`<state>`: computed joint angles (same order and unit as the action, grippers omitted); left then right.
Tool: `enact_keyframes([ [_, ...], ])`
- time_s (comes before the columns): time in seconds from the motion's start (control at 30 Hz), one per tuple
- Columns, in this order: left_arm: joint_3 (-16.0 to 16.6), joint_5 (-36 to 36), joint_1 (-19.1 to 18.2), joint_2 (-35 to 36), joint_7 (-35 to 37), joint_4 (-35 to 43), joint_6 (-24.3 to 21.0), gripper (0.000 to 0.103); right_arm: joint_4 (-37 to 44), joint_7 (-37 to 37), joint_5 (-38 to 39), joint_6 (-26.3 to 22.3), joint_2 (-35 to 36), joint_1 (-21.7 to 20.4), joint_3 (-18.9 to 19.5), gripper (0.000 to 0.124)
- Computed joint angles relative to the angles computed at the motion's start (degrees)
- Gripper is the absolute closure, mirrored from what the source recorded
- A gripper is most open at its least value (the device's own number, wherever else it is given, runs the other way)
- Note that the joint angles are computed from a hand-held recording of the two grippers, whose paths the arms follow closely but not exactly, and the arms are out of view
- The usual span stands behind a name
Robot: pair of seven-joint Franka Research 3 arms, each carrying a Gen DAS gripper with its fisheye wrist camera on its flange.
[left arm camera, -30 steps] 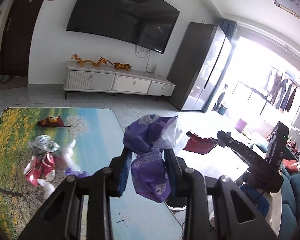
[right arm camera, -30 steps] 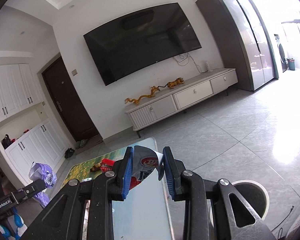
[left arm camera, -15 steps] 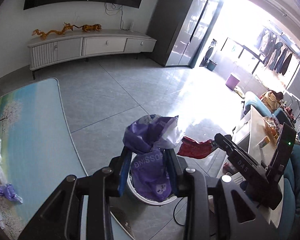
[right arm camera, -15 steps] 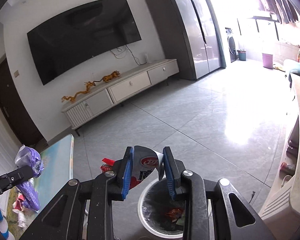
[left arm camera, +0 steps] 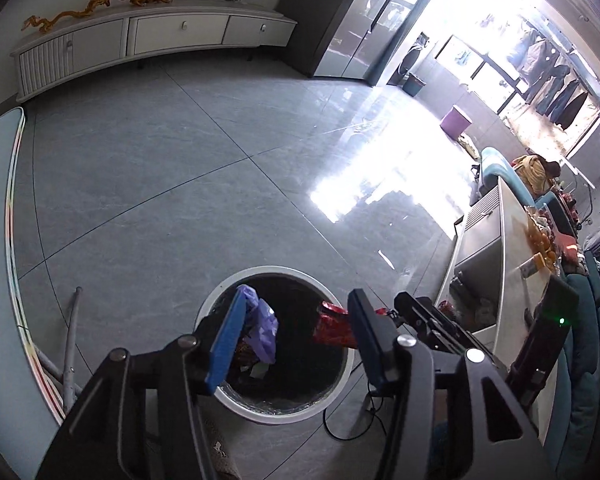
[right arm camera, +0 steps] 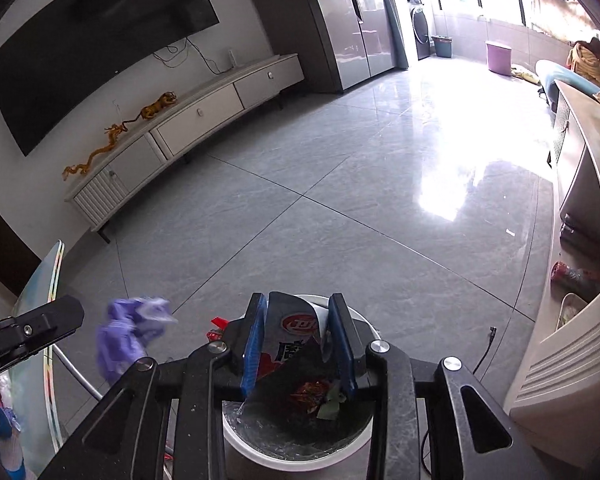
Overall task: Collect trash
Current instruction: 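Carry both items to the bin and open both tools to release them, then move both tools back to the table trash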
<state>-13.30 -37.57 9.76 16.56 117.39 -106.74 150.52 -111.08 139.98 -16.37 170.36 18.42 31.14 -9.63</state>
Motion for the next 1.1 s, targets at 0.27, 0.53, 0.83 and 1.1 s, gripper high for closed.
enact_keyframes([
  [0.27,-0.16,-1.15,0.59,-0.46,0.72,-0.42,0.41,0.040,-1.25,3.54,-1.59,-0.55,-1.00,0.77,-1.07,0.079],
  [0.53,1.29,-3.48,0.64,-4.69,1.64,-4.52,3.43,0.040,-0.28,6.86,-5.62,-0.45,-1.84,1.47,-1.23,0.077],
  [0.83,4.64,-9.03,-0.23,-11.43,5.12,-10.40,6.36,0.040,-0.79,13.94,-14.55,-0.19,-5.12,2.55,-1.40,0.074],
  [1.1,10.00,-16.26,-2.10,-18.92,11.12,-16.39,8.71,0.033,0.45,18.76,-22.74,-0.03,-7.42,0.85,2.09,0.071],
])
